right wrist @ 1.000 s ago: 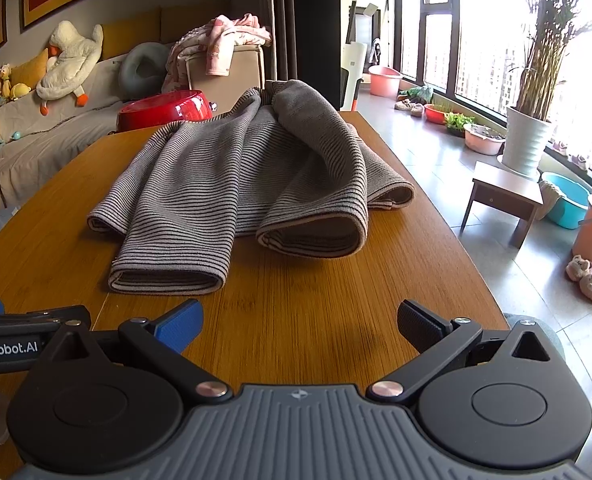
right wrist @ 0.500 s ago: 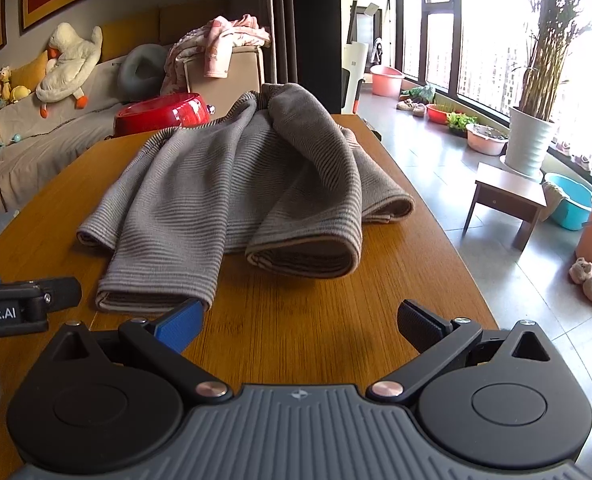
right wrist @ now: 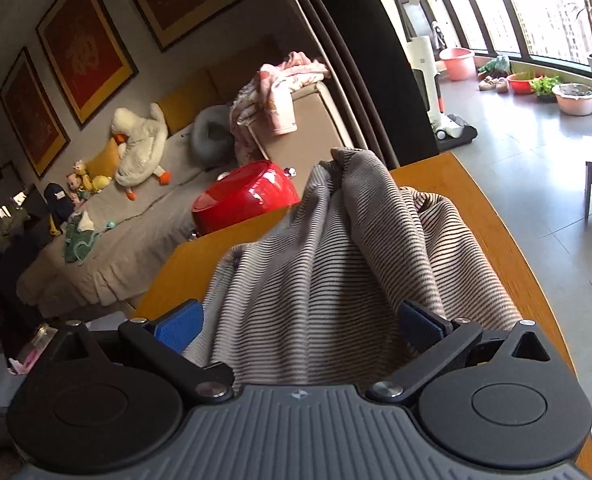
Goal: Fold clothes
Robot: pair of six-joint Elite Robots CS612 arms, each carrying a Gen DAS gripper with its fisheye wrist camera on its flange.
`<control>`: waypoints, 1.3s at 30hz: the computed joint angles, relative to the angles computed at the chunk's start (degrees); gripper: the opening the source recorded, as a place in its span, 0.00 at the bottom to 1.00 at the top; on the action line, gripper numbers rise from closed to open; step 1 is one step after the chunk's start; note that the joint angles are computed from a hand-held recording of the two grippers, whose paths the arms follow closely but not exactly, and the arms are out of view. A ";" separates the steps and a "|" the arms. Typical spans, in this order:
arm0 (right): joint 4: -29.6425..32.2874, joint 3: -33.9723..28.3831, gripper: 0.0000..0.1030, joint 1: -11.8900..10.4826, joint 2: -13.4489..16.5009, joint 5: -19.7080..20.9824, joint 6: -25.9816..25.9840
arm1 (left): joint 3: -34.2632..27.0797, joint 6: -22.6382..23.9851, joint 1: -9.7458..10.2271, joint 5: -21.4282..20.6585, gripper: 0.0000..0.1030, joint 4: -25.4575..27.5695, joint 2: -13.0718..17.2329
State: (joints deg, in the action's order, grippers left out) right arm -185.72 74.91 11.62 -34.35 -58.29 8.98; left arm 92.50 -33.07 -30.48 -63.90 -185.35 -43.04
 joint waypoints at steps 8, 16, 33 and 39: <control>7.31 -7.02 1.00 2.38 4.61 -12.85 -7.74 | -1.06 -3.63 1.70 -4.00 1.00 1.82 1.59; 7.99 -6.06 1.00 0.97 4.18 -7.28 -7.39 | 0.29 -2.56 0.92 -2.66 1.00 -0.85 1.68; 1.31 13.60 1.00 -1.18 -5.17 -0.21 -14.90 | 11.97 -1.99 -4.71 -2.59 0.99 -2.97 -4.74; -0.77 14.57 1.00 -1.36 -5.33 0.28 -14.08 | 11.36 1.29 -5.04 -1.56 0.84 -5.13 -3.91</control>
